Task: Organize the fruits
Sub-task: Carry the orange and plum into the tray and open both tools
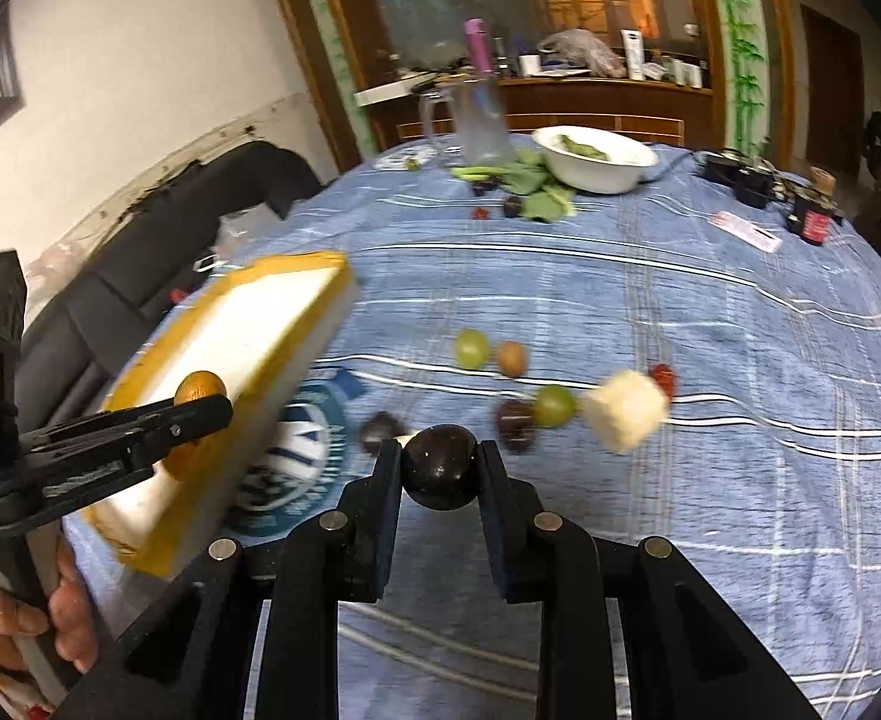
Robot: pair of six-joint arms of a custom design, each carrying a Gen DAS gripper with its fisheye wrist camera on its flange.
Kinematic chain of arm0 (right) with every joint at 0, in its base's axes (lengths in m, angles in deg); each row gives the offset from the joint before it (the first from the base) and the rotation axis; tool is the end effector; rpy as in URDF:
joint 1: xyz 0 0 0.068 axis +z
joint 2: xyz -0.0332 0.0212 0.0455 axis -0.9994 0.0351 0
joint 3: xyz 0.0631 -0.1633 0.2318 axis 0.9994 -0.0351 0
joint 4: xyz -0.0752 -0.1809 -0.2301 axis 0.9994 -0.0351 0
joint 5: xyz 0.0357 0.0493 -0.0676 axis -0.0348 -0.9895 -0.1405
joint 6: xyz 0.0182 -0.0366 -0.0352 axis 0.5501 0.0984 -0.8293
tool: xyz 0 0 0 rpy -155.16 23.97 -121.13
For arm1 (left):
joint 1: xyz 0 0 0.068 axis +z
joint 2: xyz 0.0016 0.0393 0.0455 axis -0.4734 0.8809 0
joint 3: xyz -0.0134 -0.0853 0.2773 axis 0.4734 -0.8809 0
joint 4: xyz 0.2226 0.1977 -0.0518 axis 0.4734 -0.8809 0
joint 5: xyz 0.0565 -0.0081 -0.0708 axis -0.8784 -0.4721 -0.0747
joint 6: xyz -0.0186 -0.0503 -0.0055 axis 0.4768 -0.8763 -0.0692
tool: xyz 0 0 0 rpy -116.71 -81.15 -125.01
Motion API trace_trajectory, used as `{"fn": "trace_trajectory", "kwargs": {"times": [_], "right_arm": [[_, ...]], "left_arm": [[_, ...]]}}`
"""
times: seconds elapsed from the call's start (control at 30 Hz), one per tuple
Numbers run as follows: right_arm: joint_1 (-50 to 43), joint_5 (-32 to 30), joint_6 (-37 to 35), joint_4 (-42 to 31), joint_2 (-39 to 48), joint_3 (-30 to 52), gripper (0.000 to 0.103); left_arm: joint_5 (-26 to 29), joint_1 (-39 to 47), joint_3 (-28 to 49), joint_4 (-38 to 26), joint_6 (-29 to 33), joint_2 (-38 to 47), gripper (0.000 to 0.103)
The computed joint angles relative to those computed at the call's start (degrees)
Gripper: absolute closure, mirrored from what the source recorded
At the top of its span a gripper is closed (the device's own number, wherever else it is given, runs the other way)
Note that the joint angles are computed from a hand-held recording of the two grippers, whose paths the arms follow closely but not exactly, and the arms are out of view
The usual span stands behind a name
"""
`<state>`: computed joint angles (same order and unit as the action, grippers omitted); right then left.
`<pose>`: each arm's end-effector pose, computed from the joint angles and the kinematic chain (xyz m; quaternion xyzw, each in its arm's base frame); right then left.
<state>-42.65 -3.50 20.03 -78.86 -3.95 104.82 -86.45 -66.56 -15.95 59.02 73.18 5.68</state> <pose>0.1425 0.1191 0.1513 0.1369 0.9077 0.0770 0.3892 0.2502 -0.1973 0.1578 0.2019 0.9125 -0.1514 0.3219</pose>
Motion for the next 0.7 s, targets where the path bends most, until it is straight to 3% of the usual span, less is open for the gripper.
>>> {"fn": "trace_trajectory", "kwargs": {"times": [0.27,0.57,0.7], "right_arm": [[5.7,-1.7,-1.7,8.0,15.6,8.8,0.076],[7.0,-5.8,-6.5,14.6,33.2,19.4,0.076],[6.2,-4.8,-8.4,13.5,38.0,23.5,0.076]], "left_arm": [[7.1,12.2,-4.5,1.0,-0.9,-3.6,0.072],[6.0,16.2,-6.4,2.5,-0.8,-4.0,0.071],[7.0,17.1,-7.0,2.6,0.0,-4.2,0.058]]}}
